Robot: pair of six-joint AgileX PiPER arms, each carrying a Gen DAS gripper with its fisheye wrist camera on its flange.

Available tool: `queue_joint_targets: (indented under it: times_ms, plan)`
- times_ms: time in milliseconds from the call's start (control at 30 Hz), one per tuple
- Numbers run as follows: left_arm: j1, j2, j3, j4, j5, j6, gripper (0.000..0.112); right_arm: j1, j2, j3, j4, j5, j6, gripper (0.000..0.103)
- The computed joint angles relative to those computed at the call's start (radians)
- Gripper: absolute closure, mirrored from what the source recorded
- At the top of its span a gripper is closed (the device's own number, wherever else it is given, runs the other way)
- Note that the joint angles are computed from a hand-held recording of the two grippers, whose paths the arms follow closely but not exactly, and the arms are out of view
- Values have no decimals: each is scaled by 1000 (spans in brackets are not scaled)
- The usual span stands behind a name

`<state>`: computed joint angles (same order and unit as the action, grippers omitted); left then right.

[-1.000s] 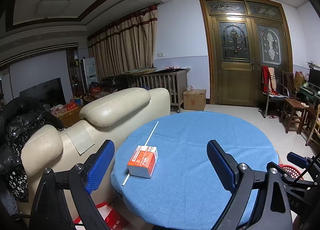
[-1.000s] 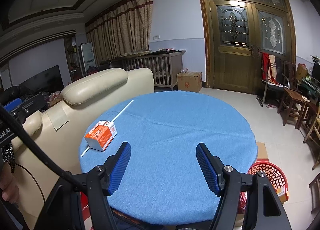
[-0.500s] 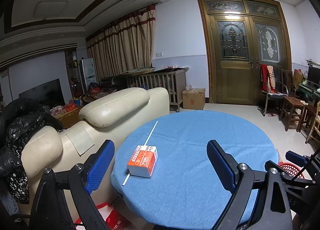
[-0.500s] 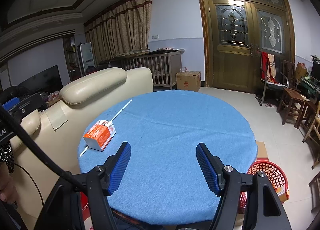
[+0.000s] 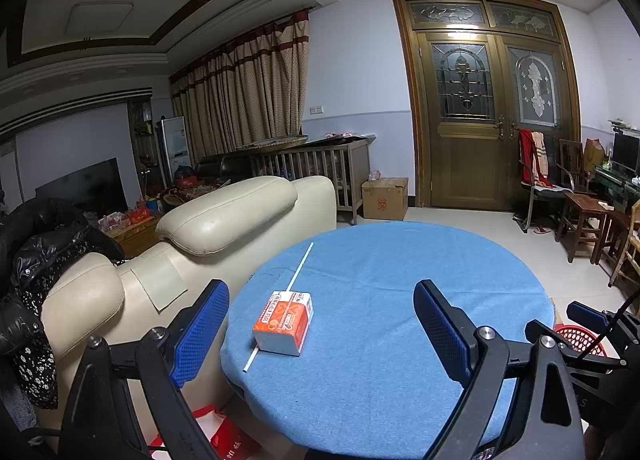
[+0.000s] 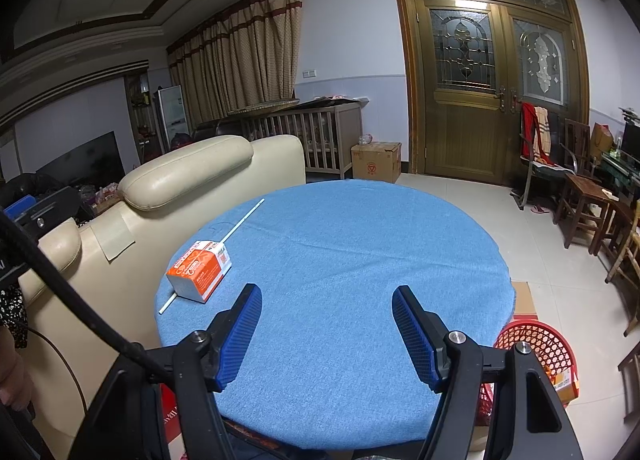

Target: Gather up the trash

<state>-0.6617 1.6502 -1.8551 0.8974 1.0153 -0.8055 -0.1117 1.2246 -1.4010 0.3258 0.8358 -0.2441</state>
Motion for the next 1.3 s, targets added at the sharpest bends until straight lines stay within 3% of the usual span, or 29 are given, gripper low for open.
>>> queue_joint_targets:
  times_ms: [833, 1300]
  plan:
    - [22, 68, -76, -66, 16, 62, 19, -7, 66, -12, 0, -5, 13, 31]
    - [27, 195, -245, -110, 62, 145, 19, -63, 160, -41, 49, -3, -24, 31]
